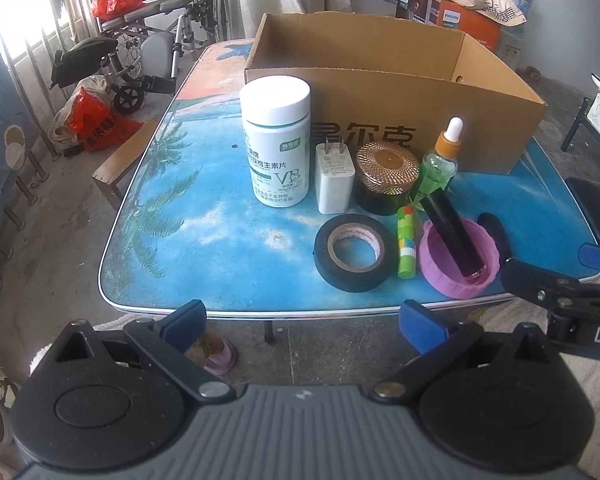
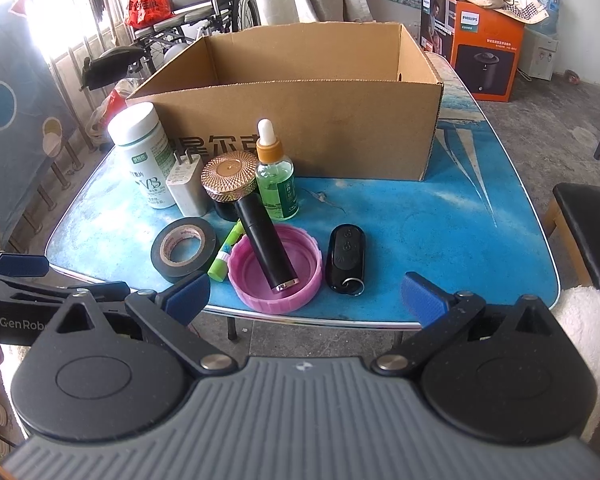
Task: Organize rigid objects
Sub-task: 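Close the right gripper on the black cylinder inside the pink cup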
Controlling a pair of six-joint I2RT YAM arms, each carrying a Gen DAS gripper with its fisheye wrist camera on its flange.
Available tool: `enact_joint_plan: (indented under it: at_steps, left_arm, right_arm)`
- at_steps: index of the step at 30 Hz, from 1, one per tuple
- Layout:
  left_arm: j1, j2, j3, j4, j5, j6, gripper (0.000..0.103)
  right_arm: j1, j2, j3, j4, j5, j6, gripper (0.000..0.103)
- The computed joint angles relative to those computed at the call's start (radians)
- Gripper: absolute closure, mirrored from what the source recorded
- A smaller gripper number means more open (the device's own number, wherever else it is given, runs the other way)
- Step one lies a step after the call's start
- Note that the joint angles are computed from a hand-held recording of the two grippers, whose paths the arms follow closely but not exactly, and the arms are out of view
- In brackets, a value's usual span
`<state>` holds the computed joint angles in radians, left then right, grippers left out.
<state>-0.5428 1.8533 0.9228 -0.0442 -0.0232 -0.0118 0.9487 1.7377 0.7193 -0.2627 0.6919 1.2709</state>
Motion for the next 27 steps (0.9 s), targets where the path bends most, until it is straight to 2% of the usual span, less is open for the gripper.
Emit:
enact_joint_plan:
  at_steps: [6, 9, 12, 16, 20, 22, 25, 27]
  left_arm:
    - [0.011, -0.002, -0.053, 0.15, 0.165, 0.083, 0.0]
    - [0.01, 0.025, -0.037, 0.177, 0.264, 0.133, 0.0]
    - [-0.002, 0.07, -0.014, 0.213, 0.313, 0.161, 0.003]
    - [-0.03, 0.129, 0.032, 0.23, 0.32, 0.186, 0.007]
    - [-0.046, 0.197, 0.128, 0.144, 0.337, 0.187, 0.012]
    - [-0.052, 0.228, 0.178, 0.098, 0.343, 0.177, 0.012]
    - [-0.059, 0.26, 0.21, 0.097, 0.339, 0.173, 0.016]
    - [-0.071, 0.279, 0.229, 0.103, 0.324, 0.177, 0.025]
  right_arm:
    - [0.004, -0.079, -0.093, 0.113, 0.125, -0.089, 0.001]
    - [-0.028, -0.12, -0.158, 0.251, 0.107, -0.166, 0.002]
    - [-0.08, -0.13, -0.21, 0.392, 0.039, -0.229, 0.008]
    - [-0.155, -0.108, -0.244, 0.54, -0.069, -0.317, 0.02]
    - [-0.252, -0.049, -0.256, 0.688, -0.225, -0.41, 0.03]
    - [-0.299, -0.012, -0.248, 0.736, -0.3, -0.441, 0.035]
    - [-0.369, 0.049, -0.22, 0.775, -0.412, -0.477, 0.045]
    - [-0.399, 0.082, -0.2, 0.786, -0.461, -0.498, 0.051]
